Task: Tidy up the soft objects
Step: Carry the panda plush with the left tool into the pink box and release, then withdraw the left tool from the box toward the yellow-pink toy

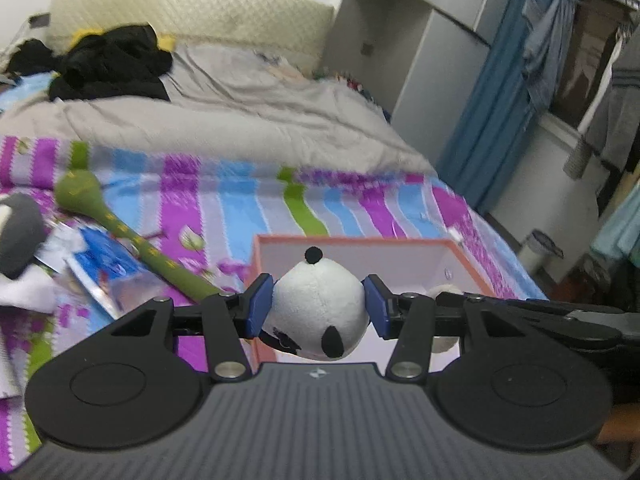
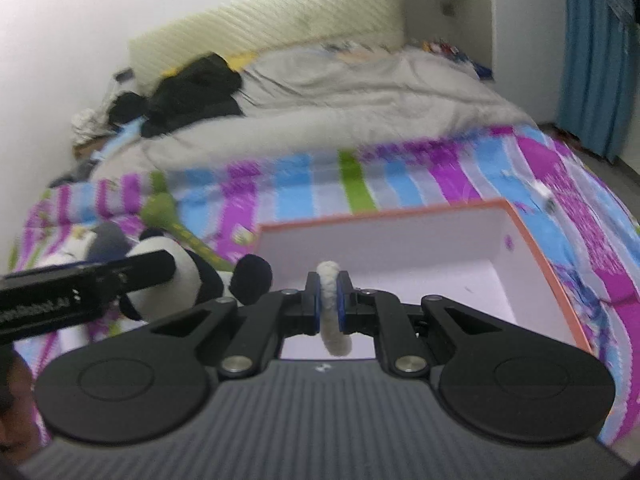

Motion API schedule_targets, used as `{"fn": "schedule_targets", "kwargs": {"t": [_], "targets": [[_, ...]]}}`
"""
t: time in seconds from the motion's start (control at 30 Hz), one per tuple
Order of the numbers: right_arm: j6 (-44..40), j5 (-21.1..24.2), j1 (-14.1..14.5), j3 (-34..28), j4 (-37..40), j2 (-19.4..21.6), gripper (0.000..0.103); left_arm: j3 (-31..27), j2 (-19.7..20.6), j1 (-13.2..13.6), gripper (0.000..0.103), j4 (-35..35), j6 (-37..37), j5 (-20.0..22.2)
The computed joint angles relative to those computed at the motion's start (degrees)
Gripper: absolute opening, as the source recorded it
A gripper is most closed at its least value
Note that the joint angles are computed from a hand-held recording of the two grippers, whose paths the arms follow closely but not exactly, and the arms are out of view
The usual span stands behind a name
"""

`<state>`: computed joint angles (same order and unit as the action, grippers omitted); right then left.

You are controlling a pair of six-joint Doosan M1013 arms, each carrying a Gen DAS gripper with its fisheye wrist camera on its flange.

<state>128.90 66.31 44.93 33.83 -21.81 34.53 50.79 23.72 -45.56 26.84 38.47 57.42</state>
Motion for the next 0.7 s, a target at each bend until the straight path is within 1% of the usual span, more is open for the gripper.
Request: {"fn": "schedule_targets", "kwargs": {"t": [0.13, 0.2, 0.33, 0.43, 0.47, 0.53, 0.57, 0.6, 0.67, 0.7], "targets": [[1.36, 1.75, -1.01, 3.22, 1.09, -0.77, 0.012, -1.64, 2.42, 0.53, 0.056, -5.03, 3.02, 1.21], [2.36, 2.32, -1.4, 5.1, 1.78, -1.28, 0.012, -1.31, 2.95, 0.65, 0.056, -6.96, 4.03, 1.3], [3.61, 2.96, -2.06, 7.72, 4.03, -1.81, 0.012, -1.41, 3.95, 0.55, 0.056, -8.69, 4.98, 2.49], [4.4, 2.96, -2.0, 9.0, 3.71, -2.53, 0.013, -1.17, 3.94, 0.42, 0.058, -8.86, 5.35, 2.5], [4.5, 3.11, -1.9, 8.99, 3.3, -2.63, 0.014, -1.11, 3.89, 0.4, 0.059, -8.73, 5.21, 2.33], [4.86, 2.71, -2.08, 9.09, 3.56, -2.83, 0.016, -0.56, 3.48, 0.56, 0.071, -8.91, 4.17, 1.08], [4.97, 2.52, -2.14, 9.12, 3.51, -2.95, 0.019, -0.47, 3.24, 0.63, 0.073, -9.4, 4.23, 0.5], [5.17, 2.48, -2.13, 9.11, 3.16, -3.08, 0.026, -0.3, 2.91, 0.58, 0.074, -9.22, 4.37, -0.07], [5.91, 1.63, -2.05, 9.51, 2.81, -3.56, 0.036, -0.31, 2.41, 0.11, 0.074, -7.27, 4.22, 0.52], [6.19, 1.09, -1.93, 9.79, 2.71, -3.91, 0.036, -0.43, 2.17, -0.09, 0.074, -6.58, 4.09, 0.91]]}}
